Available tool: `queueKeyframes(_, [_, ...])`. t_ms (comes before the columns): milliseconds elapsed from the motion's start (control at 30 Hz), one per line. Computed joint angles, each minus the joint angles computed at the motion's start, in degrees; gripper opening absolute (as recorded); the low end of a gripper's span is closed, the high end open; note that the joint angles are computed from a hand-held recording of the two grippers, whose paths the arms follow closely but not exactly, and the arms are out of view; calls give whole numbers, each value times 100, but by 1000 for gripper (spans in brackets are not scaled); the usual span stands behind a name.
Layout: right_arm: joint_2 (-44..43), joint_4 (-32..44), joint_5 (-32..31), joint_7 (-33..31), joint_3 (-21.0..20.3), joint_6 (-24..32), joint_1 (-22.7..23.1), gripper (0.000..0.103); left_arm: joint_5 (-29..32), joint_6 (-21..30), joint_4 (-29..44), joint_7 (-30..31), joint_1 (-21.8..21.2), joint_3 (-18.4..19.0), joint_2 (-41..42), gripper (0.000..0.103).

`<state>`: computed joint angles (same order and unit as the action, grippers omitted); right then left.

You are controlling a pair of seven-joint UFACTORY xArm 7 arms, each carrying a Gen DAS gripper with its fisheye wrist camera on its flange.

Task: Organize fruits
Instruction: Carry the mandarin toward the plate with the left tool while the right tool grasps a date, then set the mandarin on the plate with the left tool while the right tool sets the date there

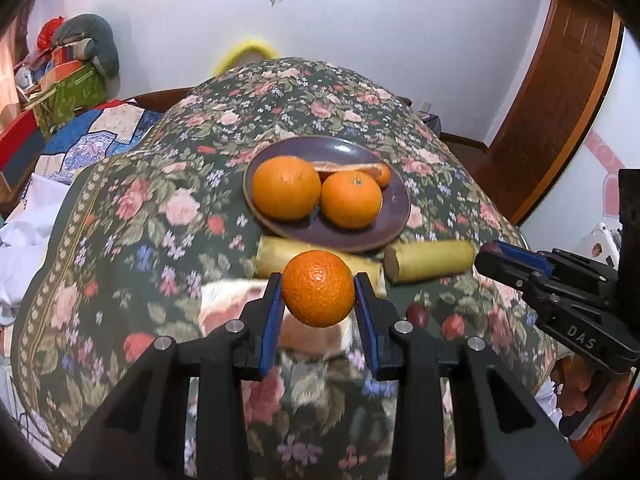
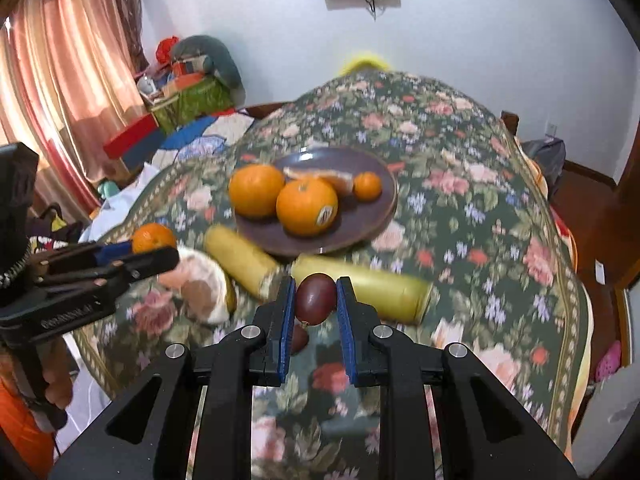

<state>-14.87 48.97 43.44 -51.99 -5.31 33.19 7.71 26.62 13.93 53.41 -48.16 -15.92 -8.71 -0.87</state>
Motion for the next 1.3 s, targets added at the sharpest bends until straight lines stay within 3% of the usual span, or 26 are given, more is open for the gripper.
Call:
queueKeyframes(433, [859, 728, 529, -445, 198, -48, -155, 19, -176, -216, 721, 308, -214, 364, 885, 34])
queueKeyframes(767, [1655, 1332, 404, -375, 589, -84, -445, 19, -476, -213, 1347, 736, -464, 674, 1538, 34])
queueKeyframes(1167, [2043, 1640, 177, -195, 849, 53, -652, 19, -911, -247, 1502, 1167, -533, 714, 1737, 36])
queueKeyframes(1300, [2025, 1633, 191, -153, 866, 70, -706, 33, -919, -207, 1470, 1149, -589, 763, 1701, 36])
